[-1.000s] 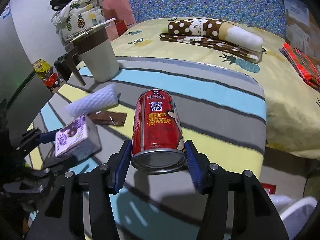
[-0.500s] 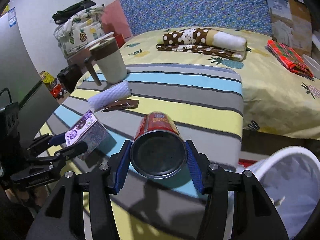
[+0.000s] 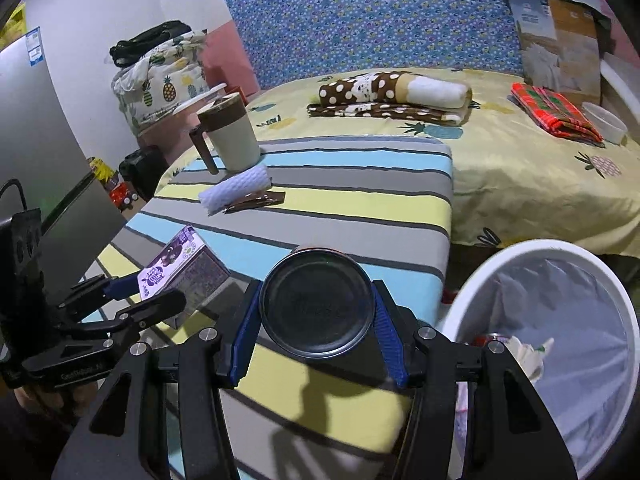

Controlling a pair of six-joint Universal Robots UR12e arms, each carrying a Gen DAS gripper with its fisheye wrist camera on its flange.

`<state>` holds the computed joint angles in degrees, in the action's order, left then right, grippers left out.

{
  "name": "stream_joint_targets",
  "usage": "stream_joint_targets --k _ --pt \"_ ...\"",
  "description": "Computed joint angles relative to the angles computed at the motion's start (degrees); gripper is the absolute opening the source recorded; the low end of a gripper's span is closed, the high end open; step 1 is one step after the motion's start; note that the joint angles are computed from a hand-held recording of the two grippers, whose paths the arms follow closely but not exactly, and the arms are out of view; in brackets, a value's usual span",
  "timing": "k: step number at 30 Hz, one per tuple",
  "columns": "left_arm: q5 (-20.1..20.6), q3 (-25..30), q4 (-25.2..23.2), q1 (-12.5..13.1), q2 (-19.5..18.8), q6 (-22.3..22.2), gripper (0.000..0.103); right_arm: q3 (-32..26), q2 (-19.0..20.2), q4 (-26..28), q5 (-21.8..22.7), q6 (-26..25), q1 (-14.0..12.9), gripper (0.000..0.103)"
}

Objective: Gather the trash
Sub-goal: 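Carry juice box and red can over the white bin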

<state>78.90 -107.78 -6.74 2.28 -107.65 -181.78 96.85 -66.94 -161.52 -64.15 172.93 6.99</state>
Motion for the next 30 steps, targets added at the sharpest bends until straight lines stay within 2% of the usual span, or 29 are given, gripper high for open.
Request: stream_joint_targets --k 12,24,30 --pt "-1.02 0.21 -0.25 -2.14 0.44 1.12 0.06 4.12 -2.53 -5.11 -0.04 3.78 -2.05 0.055" --pt "-4.31 3.16 -1.19 -5.39 -1.33 3.5 0.06 8.44 -5.34 -10.22 -5.31 10.14 -5.42 0.055" --pt "-5.5 4.91 -2.32 -7.14 -2.54 4.92 0.06 10.14 -6.29 -9.72 -7.61 11.51 -6.43 0.055"
